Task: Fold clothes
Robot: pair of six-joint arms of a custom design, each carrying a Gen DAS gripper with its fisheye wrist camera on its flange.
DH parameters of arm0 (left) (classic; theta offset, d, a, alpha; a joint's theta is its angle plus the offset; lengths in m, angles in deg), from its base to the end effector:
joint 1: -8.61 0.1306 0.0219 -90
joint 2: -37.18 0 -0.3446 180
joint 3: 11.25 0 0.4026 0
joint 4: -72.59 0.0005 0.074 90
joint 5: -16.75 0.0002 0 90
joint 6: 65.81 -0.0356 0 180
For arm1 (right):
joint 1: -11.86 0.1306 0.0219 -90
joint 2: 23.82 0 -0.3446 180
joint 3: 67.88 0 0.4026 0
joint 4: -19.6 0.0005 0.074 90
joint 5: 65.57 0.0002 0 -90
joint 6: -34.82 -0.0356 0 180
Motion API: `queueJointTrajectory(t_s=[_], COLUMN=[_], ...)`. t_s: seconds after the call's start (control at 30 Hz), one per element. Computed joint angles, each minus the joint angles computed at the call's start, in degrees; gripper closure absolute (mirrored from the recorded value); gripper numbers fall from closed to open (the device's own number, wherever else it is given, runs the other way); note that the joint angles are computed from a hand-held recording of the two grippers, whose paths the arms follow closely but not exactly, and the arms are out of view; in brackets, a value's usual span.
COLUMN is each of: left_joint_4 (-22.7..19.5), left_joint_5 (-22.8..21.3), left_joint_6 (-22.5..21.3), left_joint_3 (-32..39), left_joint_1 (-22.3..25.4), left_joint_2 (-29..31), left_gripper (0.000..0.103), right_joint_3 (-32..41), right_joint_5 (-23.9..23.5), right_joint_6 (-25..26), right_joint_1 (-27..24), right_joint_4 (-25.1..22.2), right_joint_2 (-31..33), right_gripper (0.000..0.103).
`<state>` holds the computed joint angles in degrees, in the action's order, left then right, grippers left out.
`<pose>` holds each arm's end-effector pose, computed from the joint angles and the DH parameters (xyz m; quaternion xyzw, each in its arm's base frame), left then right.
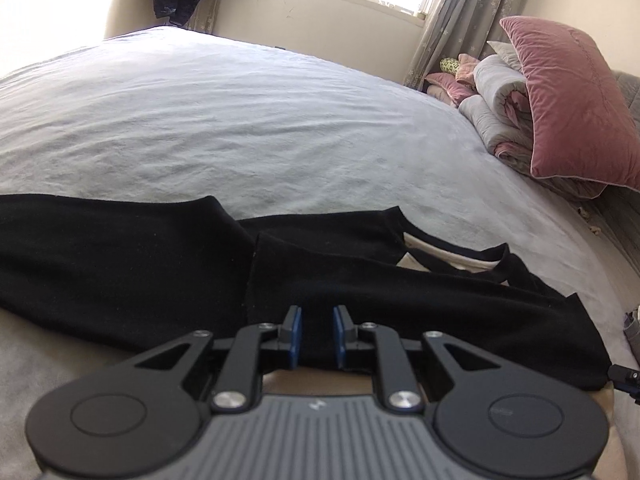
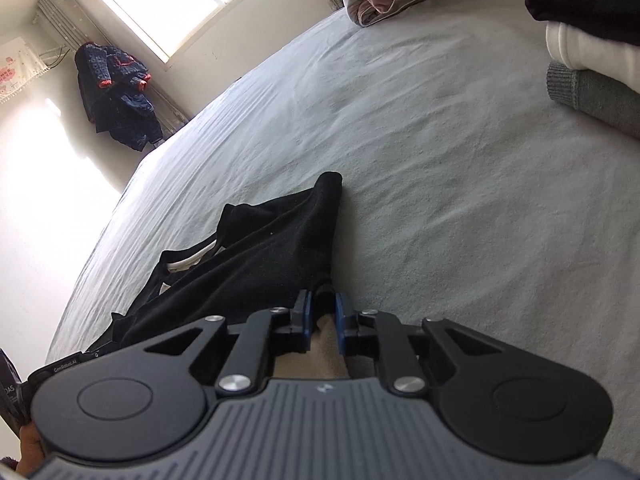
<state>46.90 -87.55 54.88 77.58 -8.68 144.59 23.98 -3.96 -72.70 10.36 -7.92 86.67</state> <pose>0.5602 -0.1657 0.2553 -0.1547 0.9024 -0.0520 0.3989 0.5971 0.0008 0.2487 0.0583 0.9021 0.2757 0.3268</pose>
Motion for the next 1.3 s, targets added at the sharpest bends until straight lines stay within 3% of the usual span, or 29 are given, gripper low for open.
queueJointTrajectory(t_s=[0.2, 0.27, 0.37, 0.4, 0.5, 0.63, 0.77, 0.93, 1.03, 1.1, 1.17, 1.3], left_joint_4=[0.09, -0.11, -1.45, -2.75, -9.57, -18.23, -22.36, -24.92, -24.49, -24.29, -23.52, -17.42], left_joint_5=[0.57, 0.51, -3.76, -6.7, -14.22, -20.15, -28.8, -33.6, -35.0, -35.32, -34.81, -39.03], left_joint_6=[2.54, 4.73, 7.46, 8.38, 14.48, 28.44, 34.81, 44.11, 48.15, 50.99, 53.44, 49.96], left_joint_3=[-1.39, -2.42, -3.76, -3.9, -2.59, -1.06, 0.74, 2.18, 2.18, 1.99, 0.99, -1.89], left_joint_1=[0.54, 0.94, 0.97, 0.84, 0.76, 1.7, 2.6, 4.61, 5.55, 6.07, 6.29, 4.86], left_joint_2=[-1.68, -3.22, -5.46, -5.97, -5.67, -4.01, -1.11, 0.82, 1.03, 0.95, 0.18, -1.63], left_gripper=[0.085, 0.084, 0.061, 0.059, 0.052, 0.047, 0.047, 0.047, 0.053, 0.091, 0.095, 0.097], right_joint_3=[2.5, 2.72, 1.61, 1.31, 0.91, 0.25, -0.46, -1.29, -1.54, -1.19, -0.1, 3.32], right_joint_5=[4.32, 6.76, 9.99, 10.08, 9.08, 7.65, 6.61, 6.01, 5.04, 3.89, 2.82, 0.3], right_joint_6=[5.11, 6.28, 7.83, 7.86, 7.0, 6.95, 6.94, 7.36, 7.13, 6.79, 6.85, 7.31], right_joint_1=[1.05, 1.59, 2.5, 2.66, 3.2, 4.23, 5.17, 5.81, 6.2, 6.79, 7.94, 11.46], right_joint_4=[-5.19, -5.76, -4.38, -3.84, -2.86, -2.08, -1.24, 0.36, 1.76, 2.1, 1.89, 1.19], right_joint_2=[0.96, 0.3, -1.3, -1.65, -2.29, -3.15, -4.03, -5.0, -4.96, -4.47, -3.49, -0.55], right_gripper=[0.09, 0.076, 0.07, 0.067, 0.066, 0.066, 0.066, 0.066, 0.066, 0.066, 0.066, 0.066])
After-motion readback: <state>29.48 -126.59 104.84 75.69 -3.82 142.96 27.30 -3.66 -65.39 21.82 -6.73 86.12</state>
